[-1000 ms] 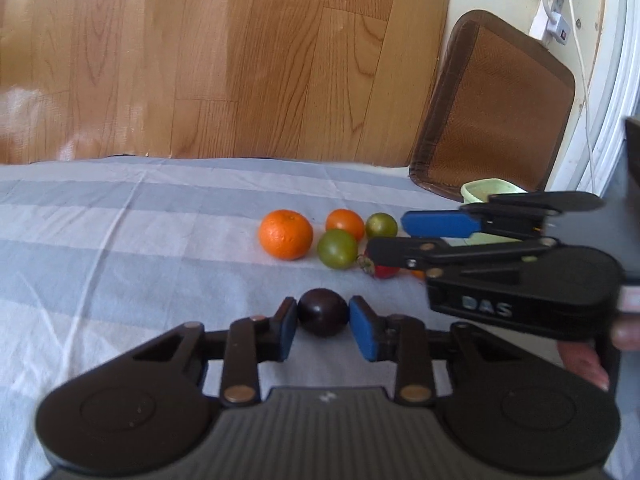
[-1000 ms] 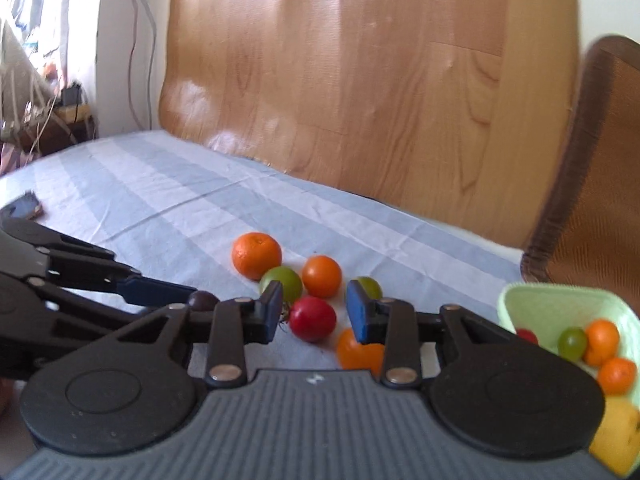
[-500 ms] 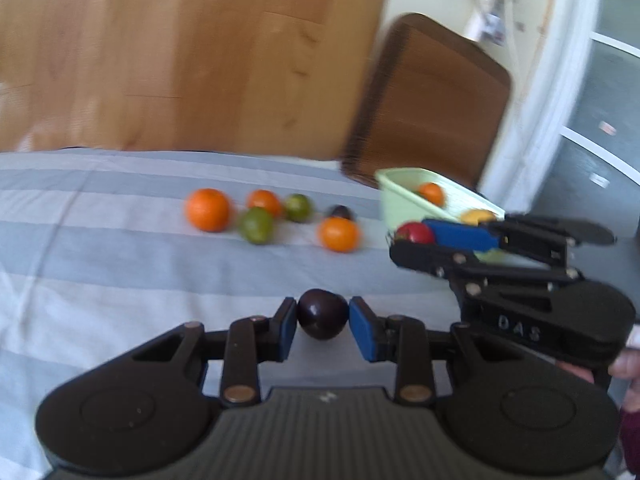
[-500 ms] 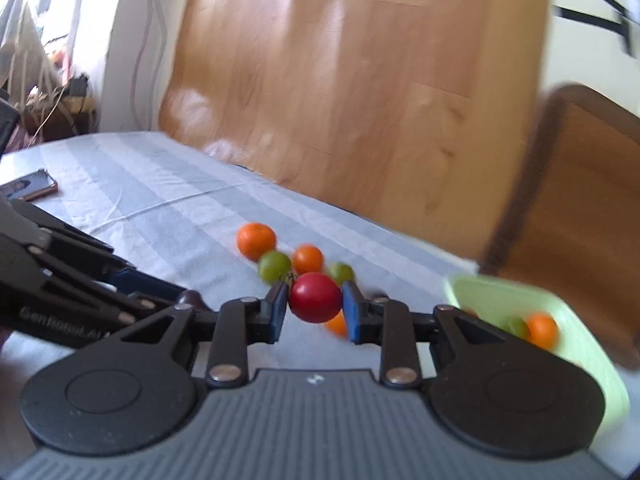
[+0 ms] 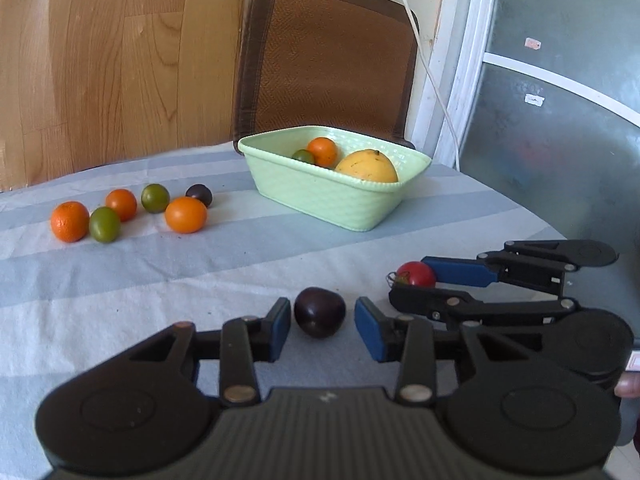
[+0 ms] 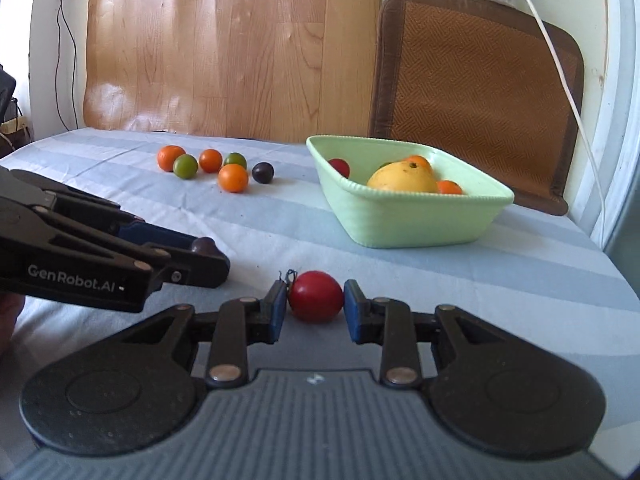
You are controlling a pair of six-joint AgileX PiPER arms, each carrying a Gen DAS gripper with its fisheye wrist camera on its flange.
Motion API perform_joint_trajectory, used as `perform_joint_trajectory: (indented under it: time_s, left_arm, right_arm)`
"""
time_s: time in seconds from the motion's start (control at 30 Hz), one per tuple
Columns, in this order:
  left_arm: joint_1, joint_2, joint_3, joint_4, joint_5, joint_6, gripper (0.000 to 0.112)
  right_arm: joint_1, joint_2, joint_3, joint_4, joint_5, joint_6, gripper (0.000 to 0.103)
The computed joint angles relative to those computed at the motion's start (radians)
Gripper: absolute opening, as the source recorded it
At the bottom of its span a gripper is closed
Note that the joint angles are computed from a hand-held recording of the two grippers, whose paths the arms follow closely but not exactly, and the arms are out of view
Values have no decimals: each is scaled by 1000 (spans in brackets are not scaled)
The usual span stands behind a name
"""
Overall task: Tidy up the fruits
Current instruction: 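Carry the plum and red tomato into the green basket and release both, then grasp a tangerine with the left gripper while the right gripper grasps an orange tomato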
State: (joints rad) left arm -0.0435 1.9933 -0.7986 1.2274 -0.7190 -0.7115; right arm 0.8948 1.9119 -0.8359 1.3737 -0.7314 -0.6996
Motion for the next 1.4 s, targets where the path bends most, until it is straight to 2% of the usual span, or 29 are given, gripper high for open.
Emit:
perform_joint_trajectory:
  time_s: [0.1, 0.13, 0.2, 0.27, 0.33, 0.43, 0.57, 0.8, 0.83, 0.87, 0.9, 0.93, 0.97, 1.07, 1.13, 1.23, 1.3, 1.4]
  left_arm:
    - [-8, -9, 7, -21, 13, 19, 38]
    - [-10, -9, 5, -23, 14, 21, 36]
    - [-17, -12, 6, -42, 22, 32, 29]
    - [-23, -11, -6, -28, 30, 10, 29]
    - [-27, -12, -41, 39, 25, -74, 29]
    - [-45, -24, -105, 83, 14, -172, 29]
    - [-95, 6, -258, 132, 14, -332, 30]
    - [-205, 163, -546, 238, 153, -589, 30]
    - [-212, 180, -571, 255, 163, -616, 32]
    - [-217, 190, -584, 261, 171, -628, 42]
    - [-223, 197, -588, 249, 181, -621, 46]
    - [-225, 199, -584, 222, 185, -594, 49]
    - [-224, 200, -578, 209, 180, -575, 49]
    - [-188, 181, -548, 177, 140, -533, 49]
    - [-123, 148, -497, 109, 77, -469, 49]
    - [9, 109, -458, 71, 10, -461, 49]
    - [85, 98, -449, 58, 16, -449, 49]
    - [166, 107, -462, 52, 84, -417, 49]
  right_arm:
    - [-2, -7, 13, -16, 5, 23, 35]
    - [-2, -12, 23, -26, 11, 36, 41]
    - [-11, -18, 32, -42, 27, 51, 41]
    - [-11, -23, 43, -63, 21, 77, 31]
    - [0, -30, 70, -108, -26, 140, 30]
    - [12, -39, 103, -137, -150, 205, 30]
    - [-53, -48, 110, -167, -256, 241, 30]
    - [-258, -9, 57, -266, -180, 304, 31]
    - [-269, 5, 49, -270, -170, 314, 32]
    - [-281, 14, 48, -290, -163, 336, 33]
    - [-287, 18, 50, -304, -156, 354, 35]
    - [-289, 24, 53, -312, -155, 364, 43]
    - [-282, 29, 58, -312, -168, 367, 46]
    - [-259, 35, 79, -309, -235, 390, 46]
    - [-249, 33, 103, -312, -282, 437, 45]
    - [-231, 30, 131, -292, -356, 496, 45]
    - [-219, 19, 139, -280, -388, 530, 45]
    - [-181, -9, 141, -300, -413, 551, 43]
